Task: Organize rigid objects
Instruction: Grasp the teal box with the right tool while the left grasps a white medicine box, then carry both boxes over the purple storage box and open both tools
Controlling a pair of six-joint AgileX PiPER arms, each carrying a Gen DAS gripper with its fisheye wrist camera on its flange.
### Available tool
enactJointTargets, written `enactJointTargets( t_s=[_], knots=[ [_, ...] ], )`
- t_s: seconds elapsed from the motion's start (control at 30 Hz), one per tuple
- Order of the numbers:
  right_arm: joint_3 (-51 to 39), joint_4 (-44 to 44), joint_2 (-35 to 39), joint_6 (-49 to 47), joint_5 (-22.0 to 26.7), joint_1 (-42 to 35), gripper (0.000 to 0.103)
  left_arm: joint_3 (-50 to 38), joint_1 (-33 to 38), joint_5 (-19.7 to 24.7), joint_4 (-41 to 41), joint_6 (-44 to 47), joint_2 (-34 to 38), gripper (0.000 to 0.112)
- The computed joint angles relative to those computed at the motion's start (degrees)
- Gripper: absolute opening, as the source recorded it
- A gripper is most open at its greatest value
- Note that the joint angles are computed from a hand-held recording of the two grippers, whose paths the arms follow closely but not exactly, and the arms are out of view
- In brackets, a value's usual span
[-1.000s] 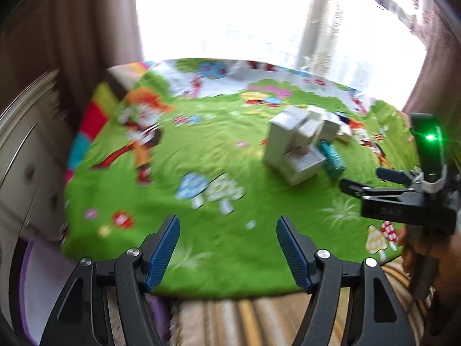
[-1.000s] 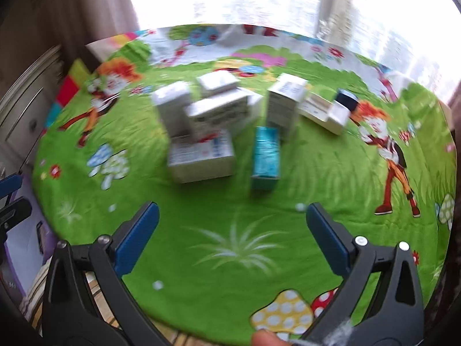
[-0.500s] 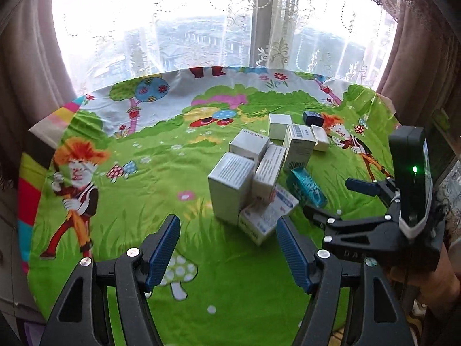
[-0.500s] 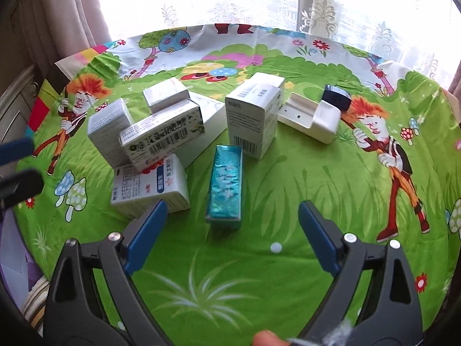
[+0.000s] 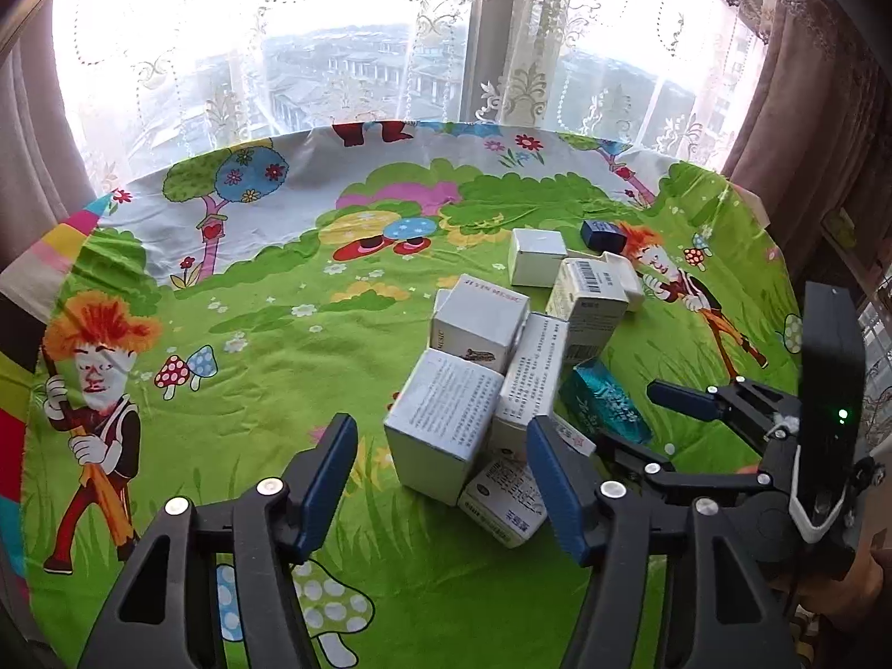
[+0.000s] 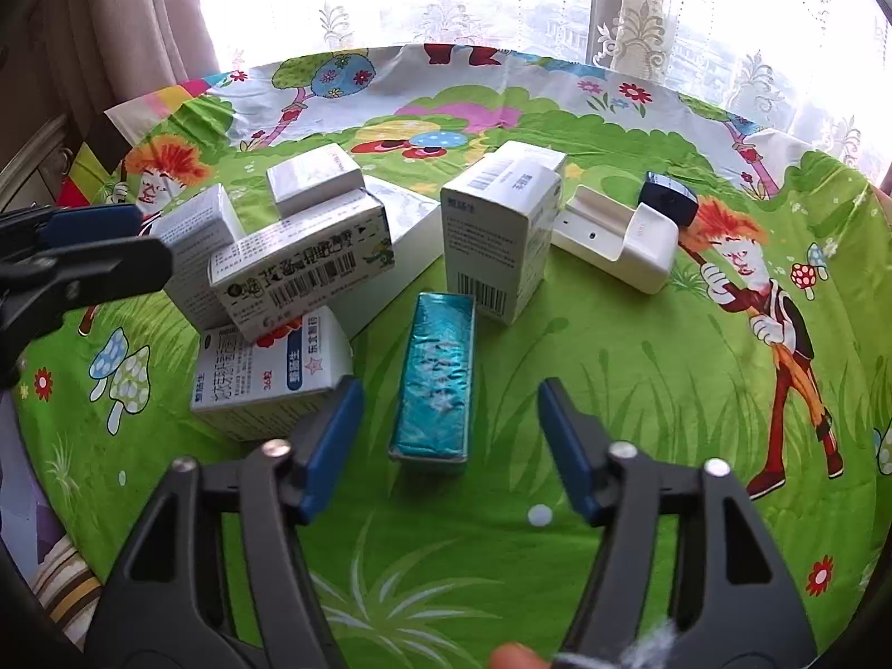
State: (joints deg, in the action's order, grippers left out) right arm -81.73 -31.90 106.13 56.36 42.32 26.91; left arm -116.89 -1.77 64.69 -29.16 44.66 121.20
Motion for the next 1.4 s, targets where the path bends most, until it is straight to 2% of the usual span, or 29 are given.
enactJointTargets(
  t_s=[0.03, 0.1, 0.17, 0.2, 0.3, 0.6, 0.9, 1.03, 1.2, 1.4],
  knots=[
    [-0.02, 0.25, 0.08, -0.16, -0.02, -0.08, 0.051, -1.11, 0.03, 0.62, -0.05, -0.29, 0.77, 0.059],
    [0.2, 1.34, 0.11, -0.93, -0.6, -0.52, 0.044, -2.43, -0.07, 1.36, -0.1, -0.38, 1.87, 0.056],
    [0.62, 2.06, 0.01, -1.54, -1.33, -0.75, 0.035, -3.26, -0.26, 1.83, 0.29, -0.74, 2.65, 0.043],
    [0.74, 2.31, 0.01, -1.84, -1.54, -0.8, 0.033, -3.43, -0.27, 1.95, 0.46, -1.05, 2.82, 0.043],
    [1.42, 1.88, -0.28, -1.48, -2.17, -0.63, 0.032, -3.24, 0.15, 2.4, -0.41, -1.15, 2.7, 0.042],
    [6.87, 0.38, -5.25, 3.16, -4.4, -0.89, 0.032, 3.8, 3.06, -1.74, -2.83, -0.99, -2.48, 0.042],
    [11.53, -1.69, -12.28, 8.06, -2.76, 1.81, 0.032, 18.96, 11.19, -6.55, -8.33, 3.85, -14.23, 0.042],
    [9.7, -2.12, -13.24, 7.85, -0.39, 5.49, 0.032, 27.78, 15.15, -8.88, -9.82, 6.61, -20.44, 0.042],
    [4.57, -0.57, -11.39, 4.97, 2.43, 11.32, 0.032, 36.06, 22.85, -9.37, -10.08, 9.72, -26.4, 0.042],
    [-3.82, 5.42, -6.55, -1.92, 4.31, 17.34, 0.032, 36.6, 33.67, -8.63, -7.9, 10.46, -26.83, 0.042]
  ],
)
